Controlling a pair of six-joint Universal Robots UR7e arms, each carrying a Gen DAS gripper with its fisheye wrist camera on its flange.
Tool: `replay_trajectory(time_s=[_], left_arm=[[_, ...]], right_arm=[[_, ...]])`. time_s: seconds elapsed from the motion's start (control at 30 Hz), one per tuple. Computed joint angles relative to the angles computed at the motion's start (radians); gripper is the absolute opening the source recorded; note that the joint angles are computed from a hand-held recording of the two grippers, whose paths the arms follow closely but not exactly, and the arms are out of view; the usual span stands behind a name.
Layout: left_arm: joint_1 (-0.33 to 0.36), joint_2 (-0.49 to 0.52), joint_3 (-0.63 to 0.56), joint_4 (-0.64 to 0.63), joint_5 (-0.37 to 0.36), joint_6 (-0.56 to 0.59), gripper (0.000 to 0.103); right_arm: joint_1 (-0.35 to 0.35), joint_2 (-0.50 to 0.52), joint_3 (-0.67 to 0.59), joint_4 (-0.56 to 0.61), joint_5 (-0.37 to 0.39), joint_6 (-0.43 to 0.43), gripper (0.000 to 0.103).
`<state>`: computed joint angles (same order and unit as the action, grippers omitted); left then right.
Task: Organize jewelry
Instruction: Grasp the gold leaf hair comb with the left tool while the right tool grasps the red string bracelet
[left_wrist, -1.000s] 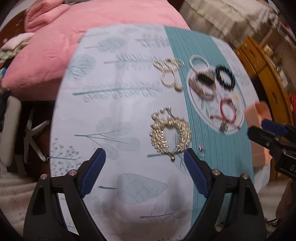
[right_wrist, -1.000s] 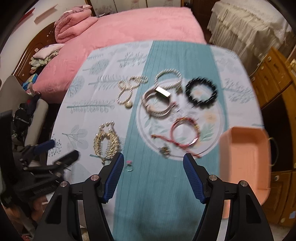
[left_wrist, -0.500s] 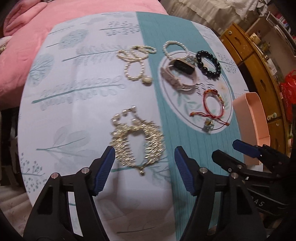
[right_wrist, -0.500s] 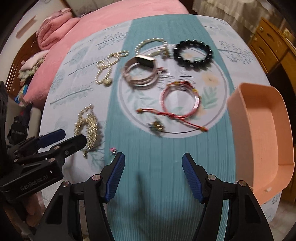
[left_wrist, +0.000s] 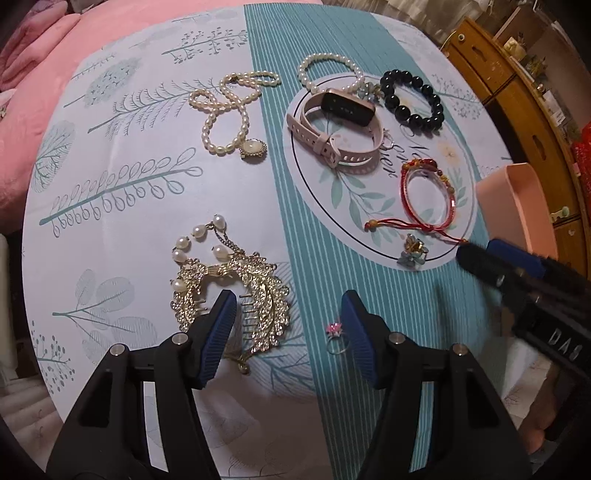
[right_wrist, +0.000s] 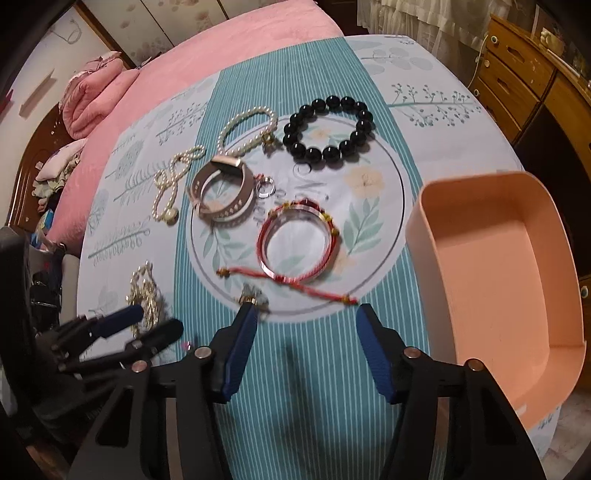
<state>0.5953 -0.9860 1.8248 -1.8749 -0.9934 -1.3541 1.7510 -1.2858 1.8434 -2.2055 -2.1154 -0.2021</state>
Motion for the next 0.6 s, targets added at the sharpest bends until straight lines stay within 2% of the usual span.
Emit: replay_trajectory(time_s=[0.23, 0.4, 0.47, 0.57, 0.6], left_arm=[[0.015, 0.052, -0.056, 0.071, 0.006, -0.022, 0.057], [0.019, 0.085, -0.093, 0.112, 0.011, -0.040, 0.055], [0.021, 0.088, -0.100, 0.118, 0.009, -0.051, 0.052], [0.019, 0.094, -0.107, 0.118, 0.016, -0.047, 0.041], [0.018, 0.097, -0.109, 0.117, 0.021, -0.047, 0.030]], right_arm=[[0.007, 0.097, -0.070, -0.055, -0.029, -0.057, 0.052], [0.007, 0.177, -0.120, -0.063, -0.067, -0.102, 0.042], [0.008, 0.203, -0.129, -0.074, -0.101, -0.125, 0.040], [0.018, 0.219, -0.114, -0.136, -0.133, -0.192, 0.034], [0.021, 0.224, -0.107, -0.160, -0.148, -0.213, 0.030]])
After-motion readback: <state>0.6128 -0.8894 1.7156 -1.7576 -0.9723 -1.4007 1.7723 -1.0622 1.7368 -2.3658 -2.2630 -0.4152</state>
